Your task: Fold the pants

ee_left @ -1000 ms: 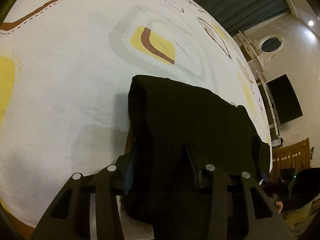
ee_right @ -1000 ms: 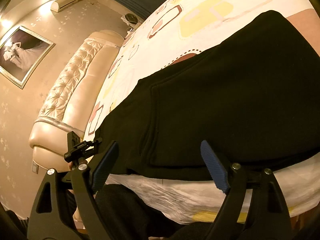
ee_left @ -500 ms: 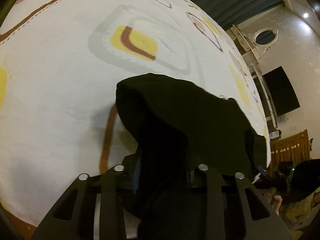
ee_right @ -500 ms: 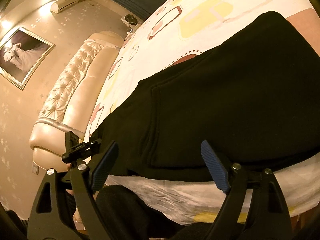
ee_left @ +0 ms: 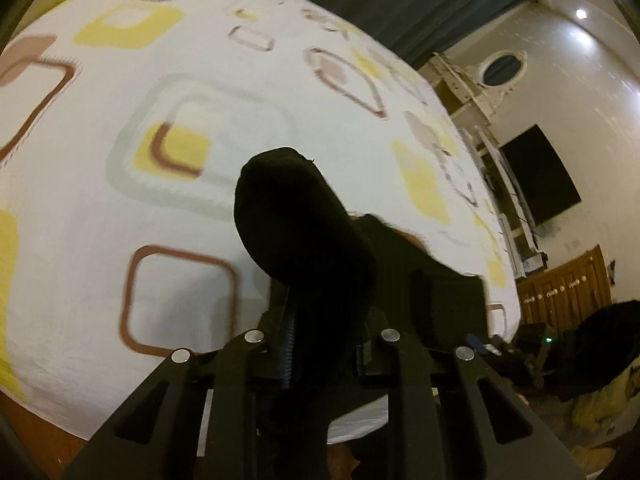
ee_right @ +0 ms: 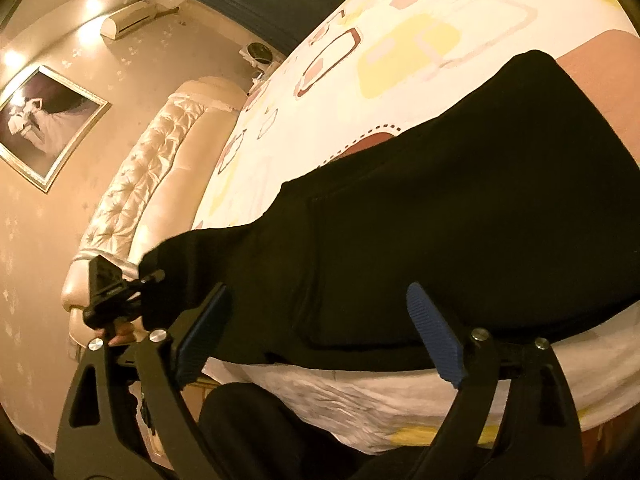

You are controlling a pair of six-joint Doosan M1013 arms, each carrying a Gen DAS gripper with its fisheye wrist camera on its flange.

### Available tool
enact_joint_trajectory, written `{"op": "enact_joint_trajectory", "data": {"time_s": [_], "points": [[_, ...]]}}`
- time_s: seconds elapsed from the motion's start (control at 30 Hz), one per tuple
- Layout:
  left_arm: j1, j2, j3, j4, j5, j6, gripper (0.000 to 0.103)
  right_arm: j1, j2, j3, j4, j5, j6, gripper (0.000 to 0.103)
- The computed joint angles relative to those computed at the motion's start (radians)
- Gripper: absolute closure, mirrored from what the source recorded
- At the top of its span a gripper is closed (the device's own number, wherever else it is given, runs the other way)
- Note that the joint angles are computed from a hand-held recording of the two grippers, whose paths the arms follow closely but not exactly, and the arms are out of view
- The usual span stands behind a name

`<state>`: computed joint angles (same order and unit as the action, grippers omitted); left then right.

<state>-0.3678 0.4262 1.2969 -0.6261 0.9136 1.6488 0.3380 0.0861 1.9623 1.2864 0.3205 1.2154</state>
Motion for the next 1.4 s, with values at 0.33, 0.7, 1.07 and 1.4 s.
{"op": "enact_joint_trajectory", "data": {"time_s": [0.33,0.7,1.07,1.4], "points": [[-0.133,0.020,-0.111,0.197,0.010,-0.060,0.081,-0.013,-0.036,0.026,-0.069,-0.089,0.123,0.002],[-0.252,0.076,-0.204,0.342,0.054,-0.118,0.081,-0.035,-0.086,0.061,-0.235,-0.180,0.347,0.002],[-0.381,0.159,-0.290,0.551,0.073,-0.197,0.081,-0.057,-0.129,0.095,-0.146,-0.210,0.287,0.002],[-0.454,0.241,-0.342,0.692,0.107,-0.303,0.081,-0.085,-0.147,0.125,-0.019,-0.213,0.199,0.002]]}}
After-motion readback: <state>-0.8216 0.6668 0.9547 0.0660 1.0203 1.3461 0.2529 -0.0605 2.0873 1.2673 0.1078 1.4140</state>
